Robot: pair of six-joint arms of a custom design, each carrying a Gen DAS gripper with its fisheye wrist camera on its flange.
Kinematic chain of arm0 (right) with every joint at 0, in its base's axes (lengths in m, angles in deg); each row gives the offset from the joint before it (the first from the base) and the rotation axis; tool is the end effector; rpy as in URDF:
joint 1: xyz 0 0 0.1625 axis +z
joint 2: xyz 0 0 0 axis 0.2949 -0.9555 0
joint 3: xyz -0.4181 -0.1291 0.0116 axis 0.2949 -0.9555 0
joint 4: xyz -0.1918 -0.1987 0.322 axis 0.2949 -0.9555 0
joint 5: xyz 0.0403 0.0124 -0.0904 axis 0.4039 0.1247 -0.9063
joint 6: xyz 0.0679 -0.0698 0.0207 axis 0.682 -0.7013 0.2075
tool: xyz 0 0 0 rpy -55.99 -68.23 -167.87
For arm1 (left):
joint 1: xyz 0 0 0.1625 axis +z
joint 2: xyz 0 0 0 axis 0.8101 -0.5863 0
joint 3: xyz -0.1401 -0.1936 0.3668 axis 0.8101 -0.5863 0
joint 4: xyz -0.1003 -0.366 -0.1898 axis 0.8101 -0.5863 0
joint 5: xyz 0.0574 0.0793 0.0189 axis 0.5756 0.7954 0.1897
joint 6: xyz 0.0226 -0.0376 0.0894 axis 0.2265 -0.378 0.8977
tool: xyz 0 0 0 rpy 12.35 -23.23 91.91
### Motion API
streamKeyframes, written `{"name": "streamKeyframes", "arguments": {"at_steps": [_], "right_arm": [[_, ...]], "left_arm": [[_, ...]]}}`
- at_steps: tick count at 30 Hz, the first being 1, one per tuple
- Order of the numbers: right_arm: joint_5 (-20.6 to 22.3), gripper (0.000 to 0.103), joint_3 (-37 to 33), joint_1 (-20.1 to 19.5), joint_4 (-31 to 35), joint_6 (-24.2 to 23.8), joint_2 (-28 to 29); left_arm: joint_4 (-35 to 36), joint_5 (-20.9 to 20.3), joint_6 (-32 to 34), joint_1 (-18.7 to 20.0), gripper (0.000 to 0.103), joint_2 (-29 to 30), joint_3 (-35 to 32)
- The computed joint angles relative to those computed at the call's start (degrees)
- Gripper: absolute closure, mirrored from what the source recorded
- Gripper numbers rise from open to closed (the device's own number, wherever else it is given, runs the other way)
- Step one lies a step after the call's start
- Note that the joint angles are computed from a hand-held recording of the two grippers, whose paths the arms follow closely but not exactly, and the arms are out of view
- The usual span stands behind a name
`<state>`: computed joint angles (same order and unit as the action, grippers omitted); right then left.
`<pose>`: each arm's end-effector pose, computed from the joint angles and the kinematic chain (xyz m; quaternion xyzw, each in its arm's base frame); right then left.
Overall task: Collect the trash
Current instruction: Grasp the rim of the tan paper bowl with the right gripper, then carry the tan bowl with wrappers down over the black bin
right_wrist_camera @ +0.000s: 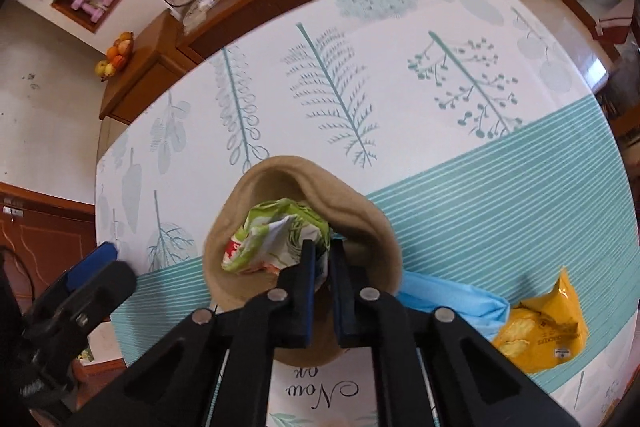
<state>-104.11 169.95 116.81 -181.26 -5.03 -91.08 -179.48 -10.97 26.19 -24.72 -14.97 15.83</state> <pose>0.3412 -0.2604 0.3324 -0.2559 -0.8879 0.2799 0.2603 -0.4162 -0.4130 0.2674 0.3072 0.9390 0.0010 0.1545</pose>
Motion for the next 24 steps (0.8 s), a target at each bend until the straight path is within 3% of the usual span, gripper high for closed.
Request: {"name": "streamKeyframes", "arguments": {"at_steps": [5,10,15,19,24], "right_arm": [[-2.66,0.099,-0.67,2.84,1.15,0.87,0.25],[-0.72,0.1,1.17,3.06,-2.75,-2.16,-0.85],[-1.21,0.1,1.71,4.34,-3.34,-1.23,-1.16],[-3.56,0.1,0.08,7.01,1.43,3.07,-0.78],[-5.73,0.1,-1.47,9.76,9.54,11.88,-0.97]], "left_arm": [[-1.48,-2.07,-0.09,0.16,0.015,0.52,0.46],[-1.84,-3.07,0.51,-0.12,0.015,1.39,0.34],[-1.55,-3.86,1.67,-0.45,0.015,2.44,0.13],[-1.61,-5.16,2.08,-0.18,0.015,3.78,-0.18],[-1.55,-6.76,2.16,0.04,0.015,6.03,-0.4]]}}
